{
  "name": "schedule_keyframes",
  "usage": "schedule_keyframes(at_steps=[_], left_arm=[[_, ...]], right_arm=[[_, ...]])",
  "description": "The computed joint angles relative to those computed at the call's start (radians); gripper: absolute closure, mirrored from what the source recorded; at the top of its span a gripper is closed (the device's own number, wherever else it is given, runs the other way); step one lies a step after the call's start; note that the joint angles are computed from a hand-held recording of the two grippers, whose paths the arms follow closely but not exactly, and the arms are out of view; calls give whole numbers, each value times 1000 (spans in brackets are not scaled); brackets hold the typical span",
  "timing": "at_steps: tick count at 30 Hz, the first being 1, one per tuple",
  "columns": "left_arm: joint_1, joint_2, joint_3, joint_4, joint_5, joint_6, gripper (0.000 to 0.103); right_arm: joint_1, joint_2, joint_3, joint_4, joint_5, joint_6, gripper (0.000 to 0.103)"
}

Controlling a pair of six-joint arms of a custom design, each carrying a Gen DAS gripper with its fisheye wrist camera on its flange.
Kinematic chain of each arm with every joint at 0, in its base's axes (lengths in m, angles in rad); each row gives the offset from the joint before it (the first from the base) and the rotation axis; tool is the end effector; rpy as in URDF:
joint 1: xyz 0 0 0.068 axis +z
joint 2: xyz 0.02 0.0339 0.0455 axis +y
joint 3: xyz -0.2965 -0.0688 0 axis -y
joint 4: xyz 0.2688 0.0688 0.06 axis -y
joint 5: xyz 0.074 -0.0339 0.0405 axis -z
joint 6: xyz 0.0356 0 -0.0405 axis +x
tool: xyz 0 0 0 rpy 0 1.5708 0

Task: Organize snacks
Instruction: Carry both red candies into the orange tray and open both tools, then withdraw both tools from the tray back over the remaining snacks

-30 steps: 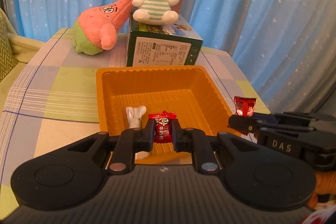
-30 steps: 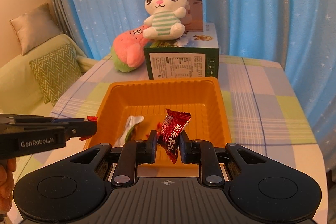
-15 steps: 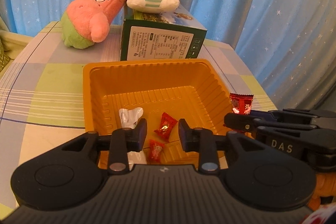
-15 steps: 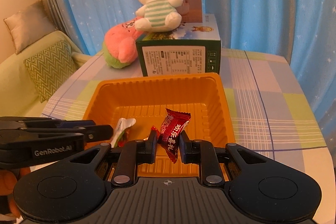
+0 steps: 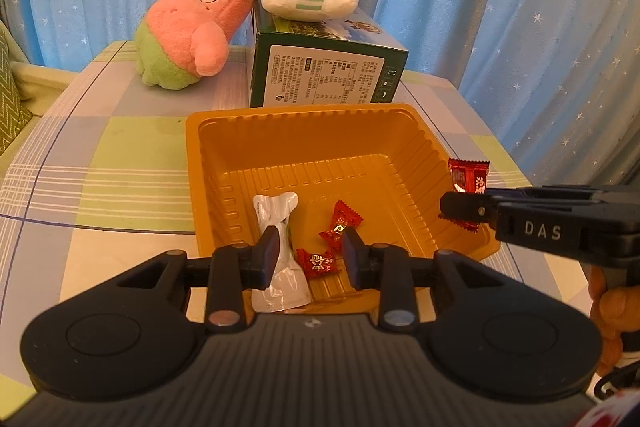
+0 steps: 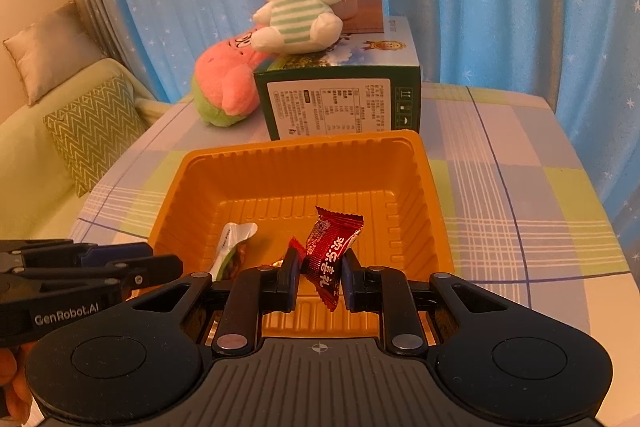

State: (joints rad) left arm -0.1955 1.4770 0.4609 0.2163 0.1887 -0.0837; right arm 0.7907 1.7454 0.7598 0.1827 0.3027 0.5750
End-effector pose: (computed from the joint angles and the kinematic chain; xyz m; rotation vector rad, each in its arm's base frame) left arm 0.2545 -0.0572 0.1336 0.2242 2.3709 -0.3574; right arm 0.2502 0.2378 0.1369 -0.1088 2.3475 0.3204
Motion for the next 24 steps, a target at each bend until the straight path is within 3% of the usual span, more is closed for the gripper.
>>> schedule_keyframes(at_steps=[7, 13, 19, 24], left_arm=[[18, -11, -6, -6, 6, 2, 72], [28, -34, -33, -5, -2, 13, 59], [34, -90, -80, -19, 4, 3, 56], [18, -220, -138, -83, -4, 3, 54]], right_arm=[[-3, 18, 7, 45, -8, 19, 81], [-17, 15, -24, 95, -6, 80, 79], [6, -42, -75, 63, 23, 120, 79], [79, -121, -125, 5, 70, 180, 79]])
